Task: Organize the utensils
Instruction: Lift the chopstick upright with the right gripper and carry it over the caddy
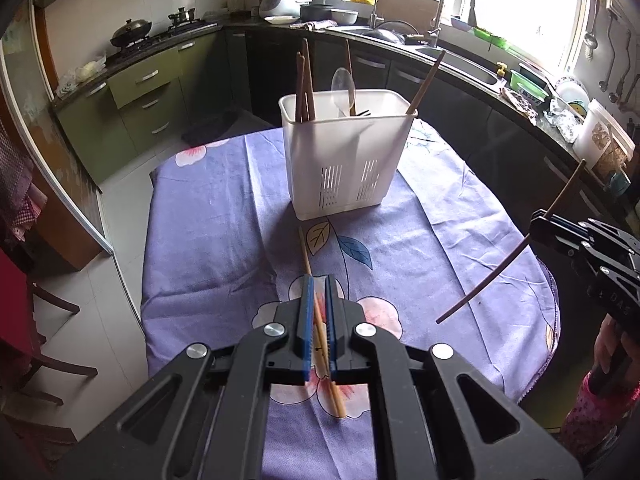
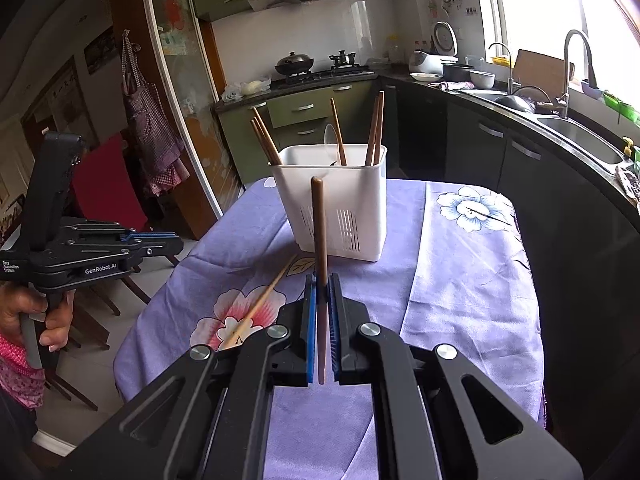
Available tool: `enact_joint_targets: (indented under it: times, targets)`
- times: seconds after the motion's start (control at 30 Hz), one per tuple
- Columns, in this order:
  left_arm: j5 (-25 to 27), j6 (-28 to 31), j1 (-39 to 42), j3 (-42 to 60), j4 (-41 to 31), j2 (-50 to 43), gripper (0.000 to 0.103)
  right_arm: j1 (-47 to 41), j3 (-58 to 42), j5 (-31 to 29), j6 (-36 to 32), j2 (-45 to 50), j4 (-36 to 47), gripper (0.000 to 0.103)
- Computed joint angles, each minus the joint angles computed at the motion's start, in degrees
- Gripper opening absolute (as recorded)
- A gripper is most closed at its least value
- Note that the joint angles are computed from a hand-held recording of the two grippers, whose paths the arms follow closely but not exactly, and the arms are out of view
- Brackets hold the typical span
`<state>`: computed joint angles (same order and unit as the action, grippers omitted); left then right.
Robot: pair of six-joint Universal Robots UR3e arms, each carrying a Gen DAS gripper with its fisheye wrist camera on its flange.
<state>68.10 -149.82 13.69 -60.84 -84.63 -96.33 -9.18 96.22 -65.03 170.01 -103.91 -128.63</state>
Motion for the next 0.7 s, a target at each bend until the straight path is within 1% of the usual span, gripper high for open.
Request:
enact_joint_targets:
  times: [0.1,0.17,0.23,0.33,0.4,0.5,0.7]
  targets:
    - [2.71,-1.42,-2.63,1.61,0.69,-3.89,0.006,-0.31,0.19,0.69,0.07,-0.20,0.12,0.007]
    - [5.37,-3.08,-4.83,4.52,0.16,-8.29,0.006,-0.59,0.24,0.83,-0.06,-0.30,0.38,0.007]
    - [7.99,-4.88,-6.77,7.15,0.40,-12.79,0.010,-0.93,0.23,1.01,-0.36,-0.54,0.79,0.007]
    - [12.50,-7.88,-9.31,12.17,1.67,-20.02,0.010,-1.21,0.13,1.19,-0.53,-0.75,1.26,0.007]
    - [14.35,-8.68,-10.55,16.08,0.78,-24.02,0.010,-1.66,-0.01,1.56,-0.76,-0.91,1.79,0.007]
    - [16.06,-9.98,-11.57,21.98,-1.57,-29.33,0.010,-2.26,0.11,2.10,-1.11,-1.19,2.25,0.007]
    - [18.86,-12.10,-12.95,29.94,-4.32,-36.03,0.010,-2.41,-0.27,2.49,-1.43,-1.22,3.03,0.007]
